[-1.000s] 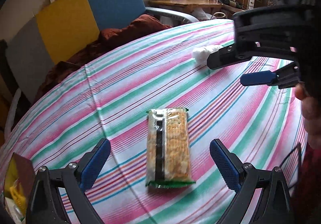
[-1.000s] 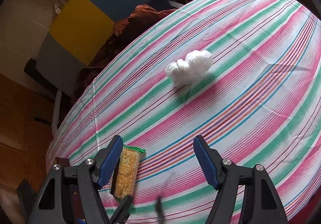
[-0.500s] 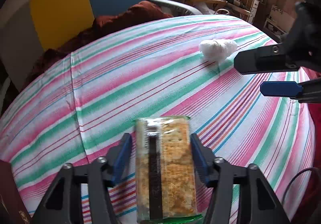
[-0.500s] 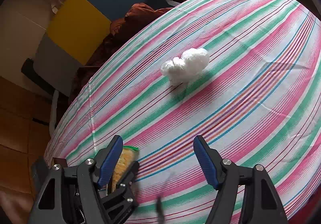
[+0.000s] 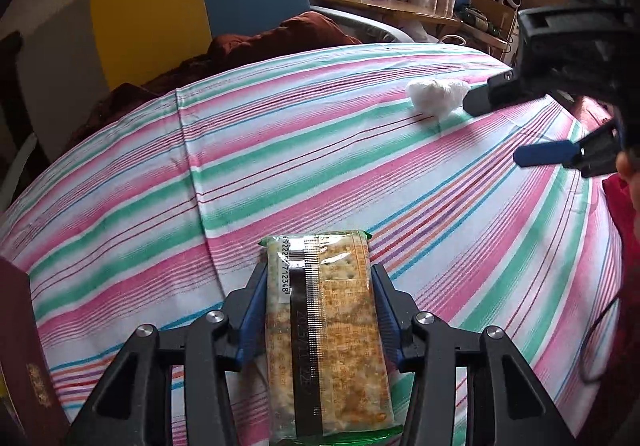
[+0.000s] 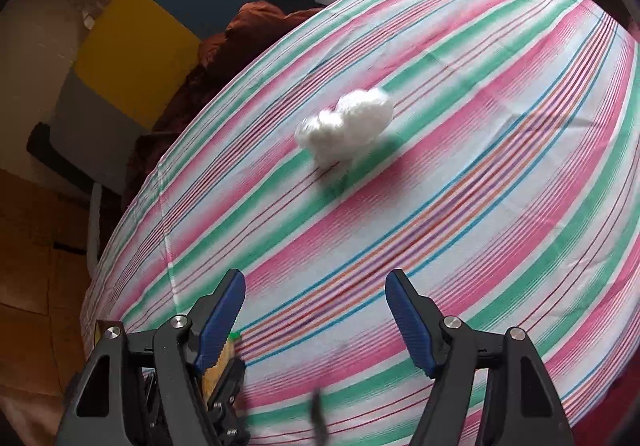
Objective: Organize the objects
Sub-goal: 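Grasp the white plastic-wrapped ball with the right gripper while the left gripper holds the crackers, then carry the cracker packet and white ball over the gold tray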
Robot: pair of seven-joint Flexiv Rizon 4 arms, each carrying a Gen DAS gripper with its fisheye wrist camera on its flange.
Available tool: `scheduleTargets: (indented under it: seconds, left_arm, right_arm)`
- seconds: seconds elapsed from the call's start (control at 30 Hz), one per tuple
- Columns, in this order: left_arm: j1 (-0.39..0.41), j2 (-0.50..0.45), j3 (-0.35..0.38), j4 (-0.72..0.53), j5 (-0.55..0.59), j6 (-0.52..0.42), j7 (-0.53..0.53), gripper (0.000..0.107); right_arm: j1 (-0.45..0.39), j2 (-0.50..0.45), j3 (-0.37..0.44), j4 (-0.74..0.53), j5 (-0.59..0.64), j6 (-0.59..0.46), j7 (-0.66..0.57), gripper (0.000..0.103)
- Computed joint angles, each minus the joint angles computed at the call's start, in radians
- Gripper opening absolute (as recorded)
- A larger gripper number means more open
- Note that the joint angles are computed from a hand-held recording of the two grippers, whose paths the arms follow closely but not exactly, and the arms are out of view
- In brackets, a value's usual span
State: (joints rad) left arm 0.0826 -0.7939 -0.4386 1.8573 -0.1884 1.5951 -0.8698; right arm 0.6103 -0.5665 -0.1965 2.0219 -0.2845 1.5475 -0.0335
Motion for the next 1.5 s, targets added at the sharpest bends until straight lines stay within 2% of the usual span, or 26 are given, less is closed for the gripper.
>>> scheduleTargets:
  seconds: [0.1,0.27,0.47,0.57,0.6,0.63,0.77,0.93,1.1,1.27,1.5]
  left_arm:
    - [0.017,-0.007,-0.019,0.002,0.001,0.004,0.006,0.05]
    - [0.056,-0.015,-0.06,0.015,0.005,0.009,0.006,0.05]
    - [0.072,-0.019,-0.079,0.021,0.009,0.011,0.002,0.05]
    - [0.082,-0.018,-0.086,0.026,0.012,0.012,0.002,0.05]
    - [0.085,-0.018,-0.088,0.029,0.013,0.014,0.002,0.05]
    - [0.087,-0.018,-0.09,0.03,0.014,0.016,0.002,0.05]
    - [0.091,-0.019,-0.093,0.031,0.019,0.017,0.002,0.049]
    - [0.112,-0.01,-0.109,0.041,0.01,0.002,-0.004,0.049]
    - [0.151,0.034,-0.134,0.088,-0.008,-0.01,-0.01,0.049]
    - [0.256,0.079,-0.215,0.166,0.017,0.049,-0.011,0.049]
    - [0.477,0.137,-0.359,0.284,0.095,0.11,-0.09,0.049]
  right_arm:
    - [0.008,0.01,-0.045,-0.012,-0.025,-0.067,0.018,0.074]
    - [-0.16,-0.048,0.084,-0.096,0.022,-0.08,0.0,0.074]
    - [-0.188,-0.121,0.083,-0.196,0.043,-0.113,0.033,0.074]
    - [-0.219,-0.146,0.117,-0.254,0.019,-0.19,-0.023,0.061]
    - [-0.204,-0.147,0.1,-0.262,-0.006,-0.212,-0.033,0.049]
    - [-0.208,-0.151,0.103,-0.267,-0.02,-0.201,-0.055,0.043]
    - [-0.178,-0.133,0.086,-0.256,-0.062,-0.192,-0.081,0.042]
    - [-0.148,-0.086,0.104,-0.221,-0.106,-0.189,-0.14,0.042]
    - [-0.112,-0.05,0.12,-0.187,-0.132,-0.176,-0.168,0.042]
    - [-0.047,-0.021,0.097,-0.151,-0.171,-0.137,-0.156,0.042]
    - [0.014,-0.025,0.095,-0.168,-0.205,-0.1,-0.166,0.042]
